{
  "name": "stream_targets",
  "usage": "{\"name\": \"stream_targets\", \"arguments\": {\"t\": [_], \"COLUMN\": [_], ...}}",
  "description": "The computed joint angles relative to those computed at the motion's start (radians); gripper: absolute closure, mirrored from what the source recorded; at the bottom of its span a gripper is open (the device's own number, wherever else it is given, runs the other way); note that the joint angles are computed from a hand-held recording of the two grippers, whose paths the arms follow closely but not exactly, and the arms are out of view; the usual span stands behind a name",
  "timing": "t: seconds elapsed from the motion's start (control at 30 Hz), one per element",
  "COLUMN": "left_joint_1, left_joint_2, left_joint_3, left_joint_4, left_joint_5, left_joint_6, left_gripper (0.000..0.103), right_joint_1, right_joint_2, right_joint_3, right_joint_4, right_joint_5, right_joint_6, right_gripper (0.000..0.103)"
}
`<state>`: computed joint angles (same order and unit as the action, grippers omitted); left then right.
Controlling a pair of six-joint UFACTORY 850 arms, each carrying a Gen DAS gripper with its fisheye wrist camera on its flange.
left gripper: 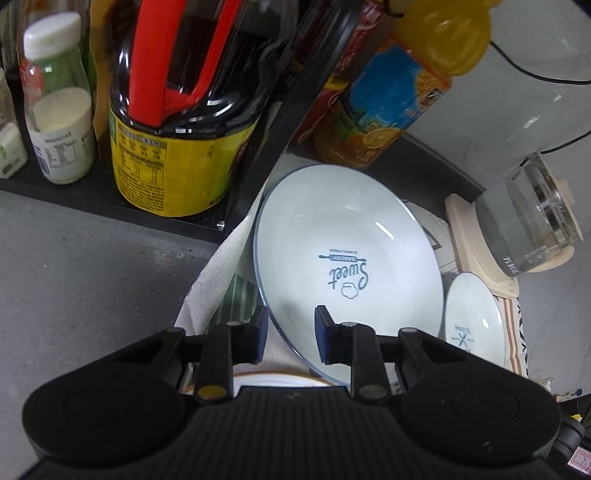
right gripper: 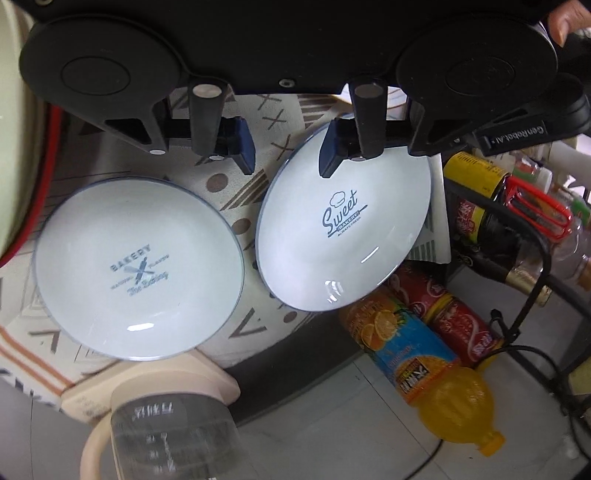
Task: Organize plates and bowls
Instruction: 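Tilt the 'Sweet' plate up off the cloth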
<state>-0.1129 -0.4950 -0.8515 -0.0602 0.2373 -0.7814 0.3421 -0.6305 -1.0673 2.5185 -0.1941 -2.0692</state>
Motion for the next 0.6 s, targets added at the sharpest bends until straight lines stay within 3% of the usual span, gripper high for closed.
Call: {"name": "stream_targets", "arguments": {"t": [0.23,0.3,0.53,0.6], "left_joint_1": [0.012,0.01,0.006,0.007], "left_joint_2": [-0.059,-0.065,-0.09,-0.088], "left_joint_3": [-0.03,-0.029,-0.042,-0.04], "left_joint_4": [0.135,0.13,0.123,0.132], "left_joint_5": [0.007,0.019,0.04,0.045], "left_joint_6": [-0.133,-0.124,-0.12,-0.128], "left_gripper": [0.087,0.087,0.089,0.09], "right_joint_1": [0.001,-0.003,-0.015,-0.019], "right_joint_2": [-0.062,-0.072,-0.106,-0.115], "right_joint_3": [-0.05,-0.053,-0.066,-0.068], "right_joint_4": [0.018,-0.042,-0.126,-0.123], "right_joint_5": [0.016,0.006,-0.04,-0.063], "right_joint_6": [0.007,0.075,0.191,0.203], "right_gripper": [0.072,0.077,0.078,0.082]}}
